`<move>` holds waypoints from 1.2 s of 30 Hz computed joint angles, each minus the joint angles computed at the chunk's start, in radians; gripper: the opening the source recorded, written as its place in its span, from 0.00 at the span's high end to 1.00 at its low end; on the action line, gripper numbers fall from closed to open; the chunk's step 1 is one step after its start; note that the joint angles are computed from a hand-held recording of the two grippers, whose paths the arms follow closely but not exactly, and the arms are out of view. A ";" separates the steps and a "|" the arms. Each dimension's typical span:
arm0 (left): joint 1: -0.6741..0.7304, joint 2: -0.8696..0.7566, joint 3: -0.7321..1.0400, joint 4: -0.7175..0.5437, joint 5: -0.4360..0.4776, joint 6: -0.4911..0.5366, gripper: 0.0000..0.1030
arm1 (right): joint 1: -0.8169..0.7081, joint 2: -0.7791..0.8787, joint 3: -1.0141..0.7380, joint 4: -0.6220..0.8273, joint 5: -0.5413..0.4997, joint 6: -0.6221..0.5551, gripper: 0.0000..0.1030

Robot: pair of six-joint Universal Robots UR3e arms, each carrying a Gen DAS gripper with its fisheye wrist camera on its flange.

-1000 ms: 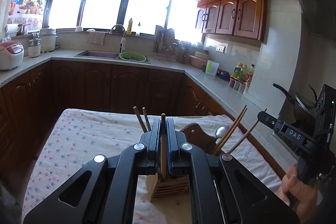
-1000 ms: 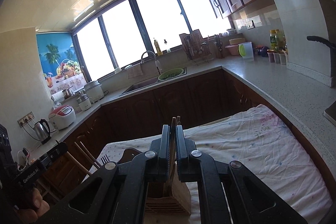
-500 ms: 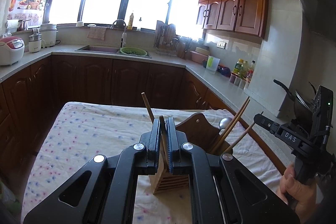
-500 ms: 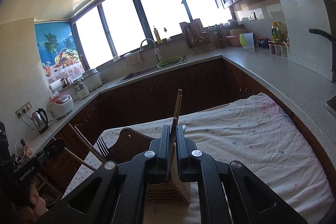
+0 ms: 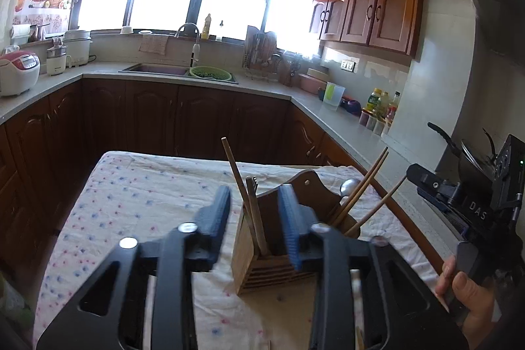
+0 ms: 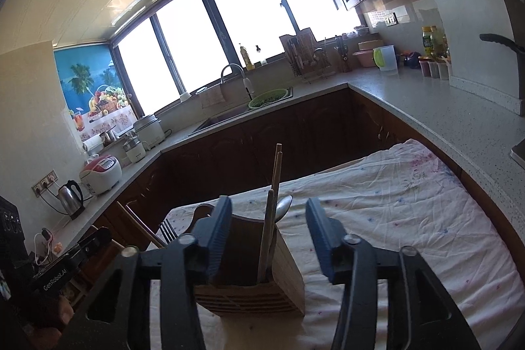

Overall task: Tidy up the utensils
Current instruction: 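Open both grippers to release the chopsticks in the holder, then move both grippers back down to the remaining chopsticks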

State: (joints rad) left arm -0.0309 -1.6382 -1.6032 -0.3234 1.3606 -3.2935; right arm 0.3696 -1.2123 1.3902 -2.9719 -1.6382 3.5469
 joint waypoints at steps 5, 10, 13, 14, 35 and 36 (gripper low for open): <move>0.005 0.088 -0.118 0.090 0.017 -0.023 0.25 | 0.007 -0.060 0.100 -0.114 -0.018 0.006 0.02; 0.017 0.167 -0.210 0.105 0.010 -0.015 0.20 | 0.016 -0.120 0.178 -0.141 -0.021 0.021 0.01; 0.017 0.214 -0.264 0.110 0.024 -0.013 0.18 | 0.025 -0.154 0.232 -0.160 -0.029 0.032 0.01; 0.022 0.232 -0.287 0.114 0.020 -0.016 0.17 | 0.027 -0.166 0.251 -0.164 -0.030 0.037 0.01; 0.061 0.539 -0.597 -0.019 -0.034 -0.038 0.16 | 0.104 -0.492 0.709 -0.200 -0.155 0.149 0.01; 0.068 0.554 -0.611 -0.027 -0.040 -0.033 0.16 | 0.116 -0.497 0.717 -0.198 -0.169 0.149 0.01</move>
State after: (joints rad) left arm 0.0374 -1.0840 -2.2138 -0.3505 1.3210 -3.3267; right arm 0.4860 -1.7094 2.1072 -3.1701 -1.8073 3.6960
